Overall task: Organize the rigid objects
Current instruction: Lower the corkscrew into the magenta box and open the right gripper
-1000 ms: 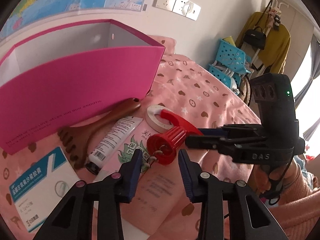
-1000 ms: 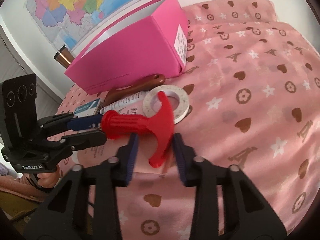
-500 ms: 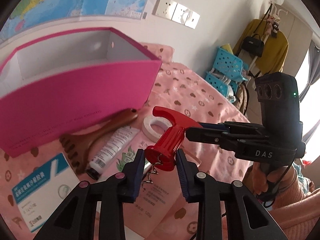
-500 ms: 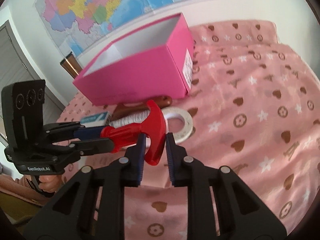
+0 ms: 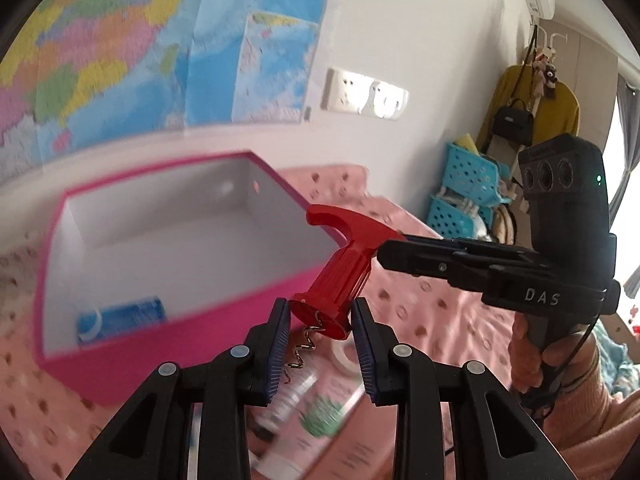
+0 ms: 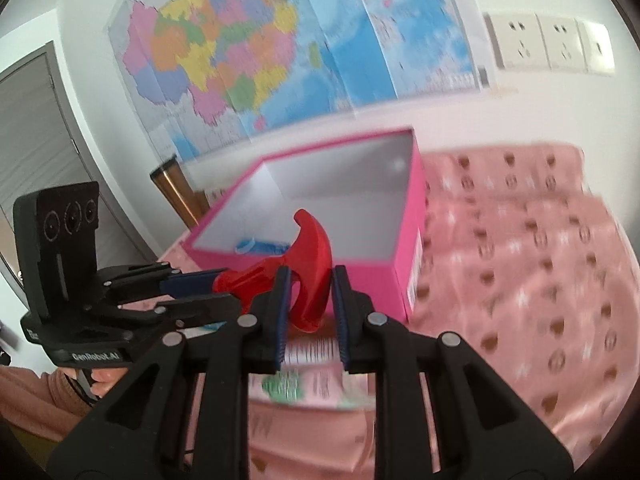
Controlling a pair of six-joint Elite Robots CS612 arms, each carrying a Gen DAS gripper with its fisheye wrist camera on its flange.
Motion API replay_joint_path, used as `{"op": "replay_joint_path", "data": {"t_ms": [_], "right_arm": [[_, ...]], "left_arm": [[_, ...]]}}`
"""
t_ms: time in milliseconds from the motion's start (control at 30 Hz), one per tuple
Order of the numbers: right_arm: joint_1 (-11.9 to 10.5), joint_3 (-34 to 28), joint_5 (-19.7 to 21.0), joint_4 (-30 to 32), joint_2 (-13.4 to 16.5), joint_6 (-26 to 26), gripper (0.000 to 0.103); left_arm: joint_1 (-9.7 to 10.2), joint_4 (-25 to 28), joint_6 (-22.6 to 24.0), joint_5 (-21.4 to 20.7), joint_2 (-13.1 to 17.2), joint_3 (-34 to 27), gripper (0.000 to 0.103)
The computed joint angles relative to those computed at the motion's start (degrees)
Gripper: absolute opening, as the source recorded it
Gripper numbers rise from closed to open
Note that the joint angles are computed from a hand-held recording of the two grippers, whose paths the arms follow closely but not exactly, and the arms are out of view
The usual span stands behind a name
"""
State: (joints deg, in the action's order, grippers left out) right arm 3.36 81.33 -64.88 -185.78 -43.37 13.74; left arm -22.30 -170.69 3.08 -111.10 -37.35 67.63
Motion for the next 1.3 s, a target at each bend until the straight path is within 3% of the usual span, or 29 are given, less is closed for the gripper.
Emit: {"op": "replay_joint_path", "data": {"t_ms": [133,467,633,767,1000,1167,1300], "right_arm": [[-0.45,-4.09,1.57,0.95,1.71,0.7,0.022],[-0.39,-12.43,1.84,6.41,5.79,1.47,0.019],[-0.25,-14.92,0.23,11.38,7.09,0.71,0.019],[0.43,-16.02,-4.62,15.34,7.48,-0.86,0.019],[0.61,-13.2,-6.62,13.54,6.07,-1.84,0.028],[-0.05,-7.52,-4.34,7.25,3.45,-2.13,0.041],[-0.79,-3.2,-1.4,4.51,1.63,-2.48,0.041]], "left_arm": [[0.27,1.51,-0.39,2.11,1.31,-3.51,0.031],[1.52,11.37,-3.66,1.25,6.81,-15.02,0.031],[1.24,16.34,-3.4,3.01,8.75,-18.72,0.031],[1.11,18.35,-3.1,2.91,9.45,-19.98,0.031],[1.4,13.12,-4.55,2.65,7.96,-16.14,0.036],[1.58,5.39,-4.9,2.72,4.97,-9.81,0.043],[1.45,0.26,-4.07,1.96,2.72,-4.97,0.049]]}}
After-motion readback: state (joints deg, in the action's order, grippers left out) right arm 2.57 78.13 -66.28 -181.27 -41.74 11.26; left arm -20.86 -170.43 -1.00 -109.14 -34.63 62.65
